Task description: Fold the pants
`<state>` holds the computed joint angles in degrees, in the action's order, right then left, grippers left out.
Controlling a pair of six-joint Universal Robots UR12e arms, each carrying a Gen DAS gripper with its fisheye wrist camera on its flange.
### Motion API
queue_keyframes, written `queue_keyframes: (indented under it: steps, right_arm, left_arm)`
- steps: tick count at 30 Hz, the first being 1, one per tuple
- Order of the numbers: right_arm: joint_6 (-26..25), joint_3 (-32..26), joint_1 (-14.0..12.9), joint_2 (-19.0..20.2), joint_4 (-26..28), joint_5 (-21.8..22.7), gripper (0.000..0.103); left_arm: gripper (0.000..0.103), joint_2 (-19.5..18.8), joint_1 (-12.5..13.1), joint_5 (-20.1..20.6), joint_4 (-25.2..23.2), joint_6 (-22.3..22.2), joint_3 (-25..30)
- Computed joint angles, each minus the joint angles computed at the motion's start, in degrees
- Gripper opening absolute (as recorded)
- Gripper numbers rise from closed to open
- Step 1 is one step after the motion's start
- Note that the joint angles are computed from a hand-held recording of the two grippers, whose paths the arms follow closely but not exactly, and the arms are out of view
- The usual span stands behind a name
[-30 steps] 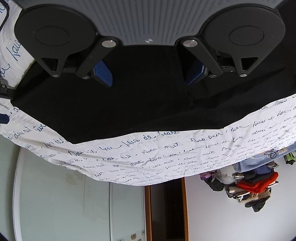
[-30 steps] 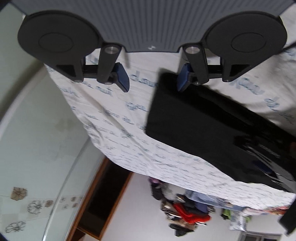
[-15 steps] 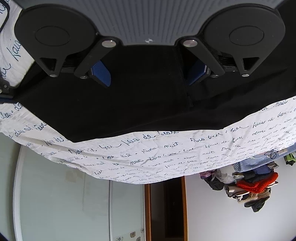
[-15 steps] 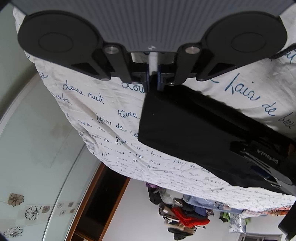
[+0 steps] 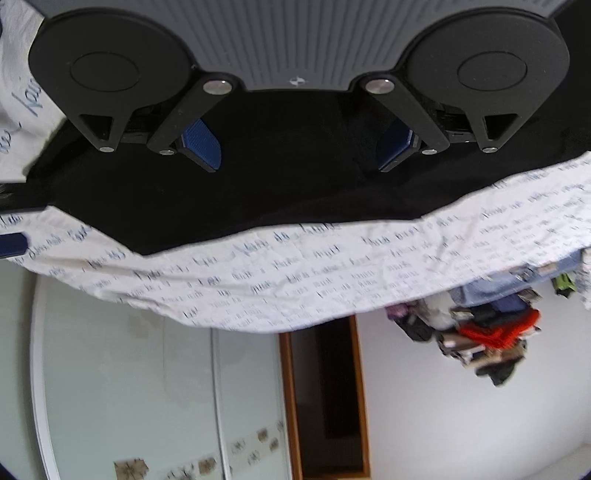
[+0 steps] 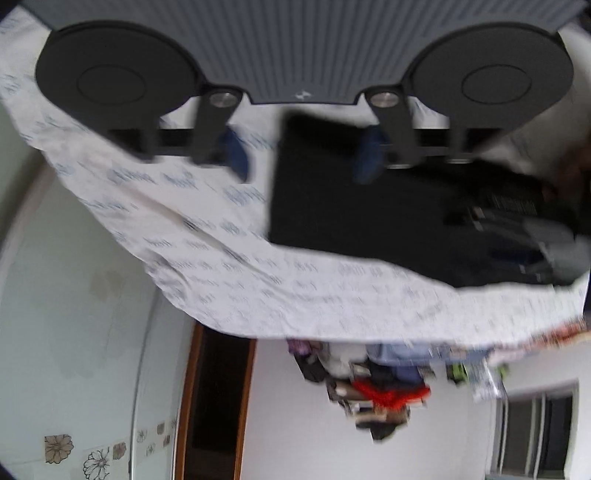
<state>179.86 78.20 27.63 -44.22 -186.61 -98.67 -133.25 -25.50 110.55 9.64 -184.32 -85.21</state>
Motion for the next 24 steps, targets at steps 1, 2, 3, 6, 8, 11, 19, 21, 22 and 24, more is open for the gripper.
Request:
queue_keyframes:
  steps: [1, 2, 3, 6, 8, 11, 19, 21, 22, 24]
  right_arm:
    - [0.6, -1.6, 0.2, 1.0, -0.2, 0.8, 0.085]
    - [1.3, -3.1, 0.3, 1.9, 0.1, 1.5, 0.093]
    - [2.1, -4.8, 0.6, 2.8, 0.6, 1.8, 0.096]
    - [4.0, -10.0, 1.6, 5.7, 2.2, -0.3, 0.103]
    - [5.2, -13.4, 2.2, 7.2, 5.7, -2.2, 0.103]
    - [7.2, -18.0, 2.9, 9.1, 15.3, -5.0, 0.103]
    - [6.9, -17.8, 2.7, 8.8, 19.8, -4.1, 0.103]
    - [7.1, -18.9, 2.7, 8.7, 21.0, -3.4, 0.103]
    - [6.9, -19.2, 2.5, 8.9, 19.7, -2.7, 0.103]
    - [6.1, -21.1, 2.6, 9.6, 19.6, -1.6, 0.103]
  left_arm:
    - [0.091, 0.0, -0.1, 1.3, 0.5, -0.1, 0.0]
    - [0.091, -0.1, -0.3, 2.8, 0.5, -0.3, 0.2]
    - [0.091, -0.1, -0.4, 4.3, 0.2, -0.7, 0.4]
    - [0.092, 0.2, -0.2, 6.9, -3.3, -3.6, 0.7]
    - [0.102, 0.6, 0.1, 6.9, -7.2, -6.1, 0.7]
    - [0.103, 0.9, 0.2, 7.8, -13.6, -8.1, 1.5]
    - [0.103, 1.2, -0.2, 9.4, -10.4, -2.6, 0.4]
    - [0.103, 0.9, -0.4, 12.1, -10.6, -2.0, 1.2]
    - [0.103, 0.7, -0.4, 13.4, -11.4, -2.1, 1.8]
    - [0.103, 1.0, 0.1, 14.4, -13.4, -3.4, 2.3]
